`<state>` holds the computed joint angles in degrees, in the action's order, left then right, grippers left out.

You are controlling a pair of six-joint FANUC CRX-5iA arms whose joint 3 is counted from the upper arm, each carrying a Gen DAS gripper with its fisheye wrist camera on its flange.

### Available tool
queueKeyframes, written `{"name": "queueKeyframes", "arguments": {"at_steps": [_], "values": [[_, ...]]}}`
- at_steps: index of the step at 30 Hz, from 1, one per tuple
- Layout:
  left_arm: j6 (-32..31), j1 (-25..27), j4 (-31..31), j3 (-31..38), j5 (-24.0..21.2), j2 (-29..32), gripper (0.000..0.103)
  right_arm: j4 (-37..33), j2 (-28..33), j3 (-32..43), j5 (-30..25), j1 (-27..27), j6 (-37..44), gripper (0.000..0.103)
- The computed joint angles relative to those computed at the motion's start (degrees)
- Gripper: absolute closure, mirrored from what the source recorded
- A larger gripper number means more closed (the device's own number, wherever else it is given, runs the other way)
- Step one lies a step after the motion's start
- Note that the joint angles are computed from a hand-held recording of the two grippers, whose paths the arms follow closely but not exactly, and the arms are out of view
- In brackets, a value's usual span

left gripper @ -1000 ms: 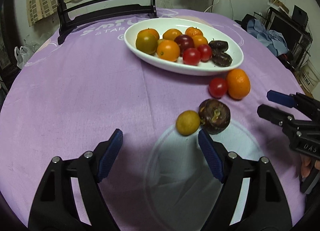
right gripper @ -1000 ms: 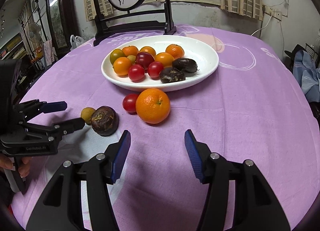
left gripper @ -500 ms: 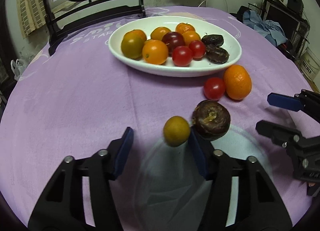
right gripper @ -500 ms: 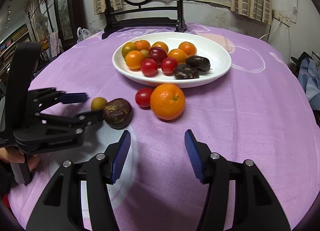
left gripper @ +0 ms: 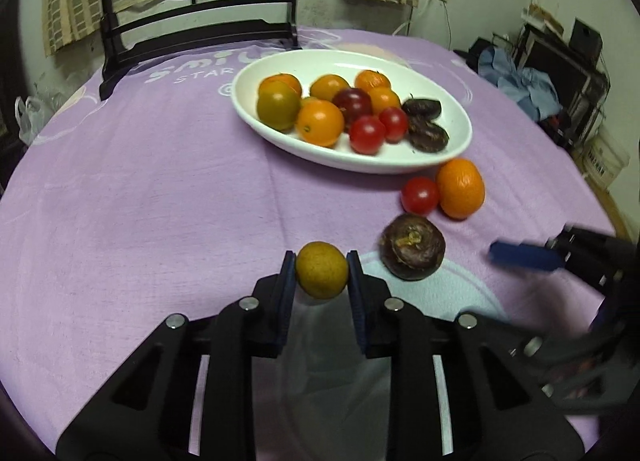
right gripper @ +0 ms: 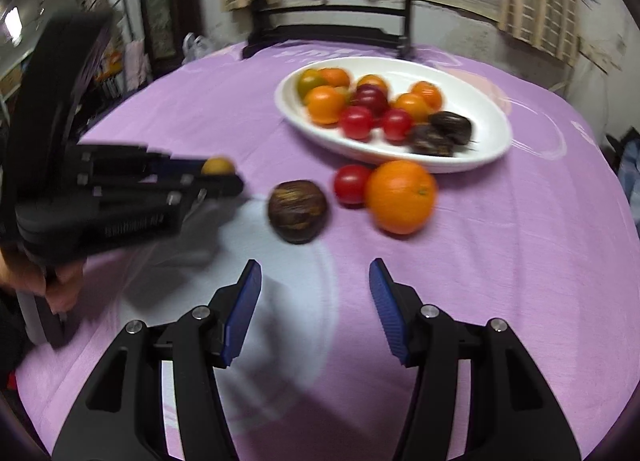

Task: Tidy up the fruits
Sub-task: 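Grasp the dark brown fruit with the right tool while the left tool grasps a small yellow citrus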

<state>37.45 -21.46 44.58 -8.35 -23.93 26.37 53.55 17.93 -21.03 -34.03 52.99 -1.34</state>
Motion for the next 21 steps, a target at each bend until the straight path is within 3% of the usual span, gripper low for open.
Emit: {"name": "queueKeyframes", "arguments": {"at_steps": [4,9,13,16,21], "values": [[-1.16,0.29,1.93,-0.27,-0.37,-0.09,0.077,-5.75,3.55,5.51,-3.75,0.44,5.52,0.046],[1.13,0.50,-0.23,0.50,-0.28,0.31,0.077,-5.64,6.75,9.71,-6.71,-0.48,5.11,0.047],[2.43,0.92,-1.02,1.06,-0.58,0.62,0.077,-6.13,8.29,11.63,-6.23,-1.51,5.69,0.047],[2.75,1.00,-1.17,1.19,-0.66,0.68,0.077,-4.81,8.54,11.73,-5.63,-1.67,5.03,0.061],[3.89,1.12,-2.62,1.77,-1.49,0.94,0.077,-1.28,6.39,8.59,-3.68,-1.26,1.54,0.062]]}}
